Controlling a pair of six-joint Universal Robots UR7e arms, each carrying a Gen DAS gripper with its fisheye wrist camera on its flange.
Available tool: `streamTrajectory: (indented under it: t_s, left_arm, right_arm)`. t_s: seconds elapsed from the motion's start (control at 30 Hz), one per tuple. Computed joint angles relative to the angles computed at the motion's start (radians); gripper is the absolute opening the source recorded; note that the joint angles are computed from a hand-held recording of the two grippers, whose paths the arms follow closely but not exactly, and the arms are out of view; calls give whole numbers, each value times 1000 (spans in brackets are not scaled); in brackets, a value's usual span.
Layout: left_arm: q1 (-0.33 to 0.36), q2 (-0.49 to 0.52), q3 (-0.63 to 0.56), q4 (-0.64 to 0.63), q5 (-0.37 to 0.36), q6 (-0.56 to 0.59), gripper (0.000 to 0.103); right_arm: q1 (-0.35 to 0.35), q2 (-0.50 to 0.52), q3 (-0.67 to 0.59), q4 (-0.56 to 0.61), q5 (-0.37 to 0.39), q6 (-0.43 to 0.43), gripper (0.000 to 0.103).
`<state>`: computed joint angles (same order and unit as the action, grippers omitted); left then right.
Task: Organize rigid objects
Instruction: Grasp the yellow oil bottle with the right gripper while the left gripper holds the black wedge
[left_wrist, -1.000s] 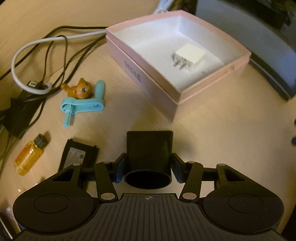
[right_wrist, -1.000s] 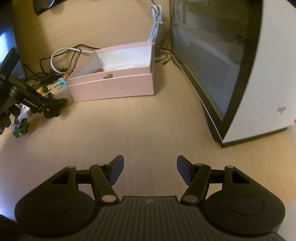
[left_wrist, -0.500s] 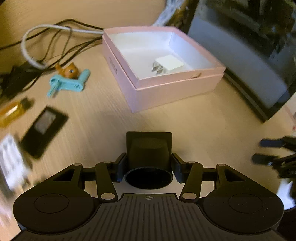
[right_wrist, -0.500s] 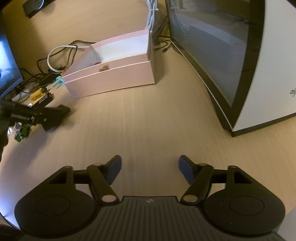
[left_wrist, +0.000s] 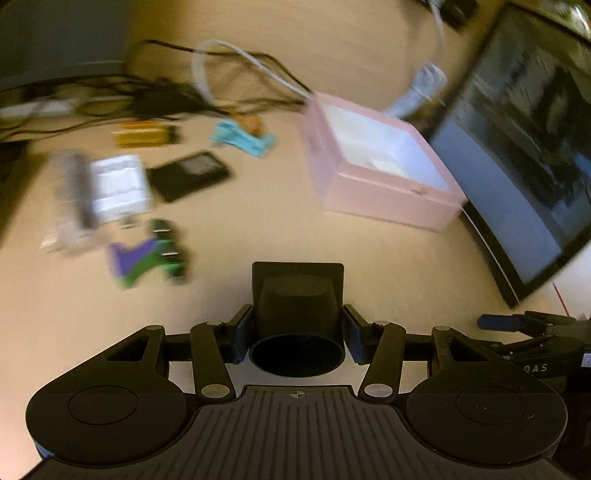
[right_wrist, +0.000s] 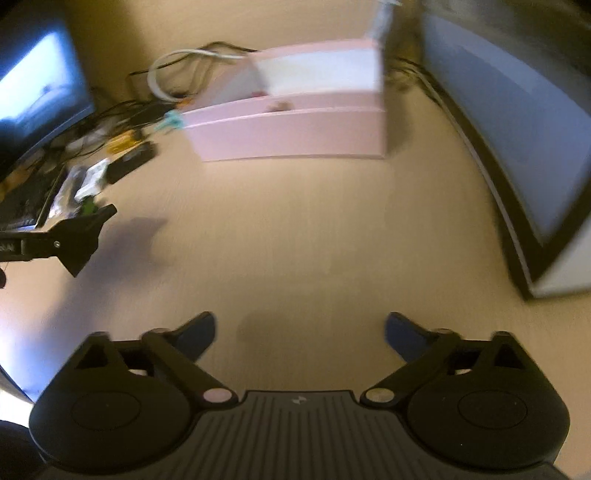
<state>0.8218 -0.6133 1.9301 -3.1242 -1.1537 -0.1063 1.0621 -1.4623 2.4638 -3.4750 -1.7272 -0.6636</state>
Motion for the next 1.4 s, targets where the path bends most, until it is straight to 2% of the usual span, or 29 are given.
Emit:
streamTrajectory:
  t_s: [0.13,0.27,0.4,0.47,0.53,0.67,0.73,0.87,0.97,1.0,1.1,1.2,1.3,1.4]
  left_arm:
    - [-12,-72,84,-66,120,-80,55]
    - [-10,-155,164,-71,250,-191,55]
    - [10,-251,257,-73,315,-282,55]
    - [23,-298,298,-74,332,-320,55]
    - [35,-335,329,-80,345,-351,55]
    - [62,-384,366,-130,343,-332,55]
    - [64,-392,377,-148,362,-316,55]
    - [72,-425,419,-201,385,-339,55]
    - [91,-445,426,-197,392,-343,55]
    - [99,-449,425,-195,391,-346,55]
    - [129,-448,410,-196,357,-337,55]
    - [146,-435,385,-192,311,-298,55]
    - [158,-418,359,-187,258,-250,55]
    - [171,-396,329,-180,197,-198,55]
  right_arm:
    - [99,128,-69,-72,-13,-58,95]
    - [214,289,-187,-111,-25,-172,95]
    - [314,451,-335,-144,-35,-249,94]
    - [354,511,-432,-86,-48,-252,94]
    - [393,582,-546,-25,-90,-227,94]
    - [448,732,-758,28,-178,-57,94]
    - [466,798,-840,36,-217,32,94]
    - [491,927,-990,-4,-341,93,94]
    - [493,956,-1040,63,-370,97,94]
    - [497,962,-1051,78,-386,87,91]
    - [506,985,-1075,62,-418,31,80]
    - [506,981,-1073,62,-419,23,80]
    - [501,941,-1010,25,-364,-1,79]
    - [504,876,-895,-74,-304,-75,80]
